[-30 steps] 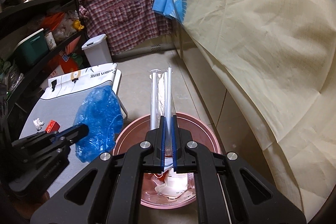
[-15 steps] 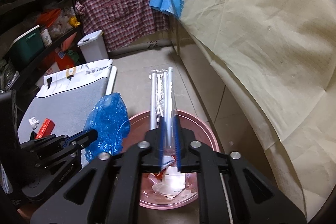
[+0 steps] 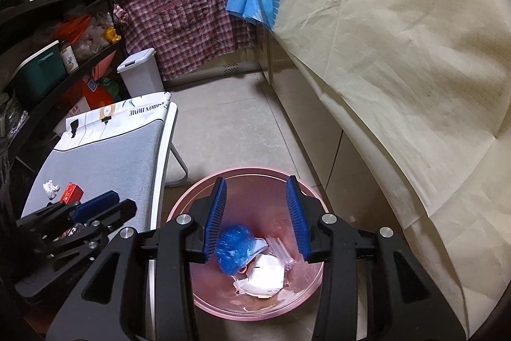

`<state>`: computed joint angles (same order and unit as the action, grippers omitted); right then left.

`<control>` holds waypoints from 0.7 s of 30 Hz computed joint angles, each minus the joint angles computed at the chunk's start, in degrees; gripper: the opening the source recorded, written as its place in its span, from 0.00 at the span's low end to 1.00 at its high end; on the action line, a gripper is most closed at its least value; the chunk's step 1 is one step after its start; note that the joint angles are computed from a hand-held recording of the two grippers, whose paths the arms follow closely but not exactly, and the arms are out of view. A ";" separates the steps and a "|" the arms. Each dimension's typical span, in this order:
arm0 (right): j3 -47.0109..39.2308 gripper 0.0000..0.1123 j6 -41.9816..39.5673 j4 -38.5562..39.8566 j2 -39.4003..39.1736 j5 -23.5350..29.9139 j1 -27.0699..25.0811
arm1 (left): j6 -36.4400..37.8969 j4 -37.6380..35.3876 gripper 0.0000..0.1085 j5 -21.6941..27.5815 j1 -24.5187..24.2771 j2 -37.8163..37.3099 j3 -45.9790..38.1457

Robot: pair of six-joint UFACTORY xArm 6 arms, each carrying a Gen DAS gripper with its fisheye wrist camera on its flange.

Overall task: Collect trash
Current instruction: 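Move both tools back over the table toward the white tissue and red box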

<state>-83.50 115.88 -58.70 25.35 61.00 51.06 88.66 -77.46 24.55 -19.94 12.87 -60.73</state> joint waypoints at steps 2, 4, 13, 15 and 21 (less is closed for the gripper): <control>-0.24 0.35 -0.09 -0.51 0.07 0.26 0.37 | 0.57 -0.10 0.27 0.21 0.61 -1.03 0.62; -0.74 0.35 -0.37 -1.12 0.30 0.51 0.69 | 0.99 -0.10 0.27 0.54 1.50 -2.35 1.35; -4.64 0.35 -3.66 -3.38 2.28 3.14 3.03 | 0.47 2.13 0.27 2.95 8.15 -6.94 2.56; -5.84 0.35 -4.62 -4.02 2.91 3.98 3.78 | 1.54 2.46 0.27 3.02 9.94 -7.80 2.69; -9.19 0.35 -5.93 -5.68 4.66 4.79 5.33 | 1.53 5.21 0.27 5.27 16.95 -8.45 0.67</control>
<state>-92.69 109.94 -64.38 30.01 65.79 56.39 90.19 -72.25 29.82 -2.99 4.41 -60.05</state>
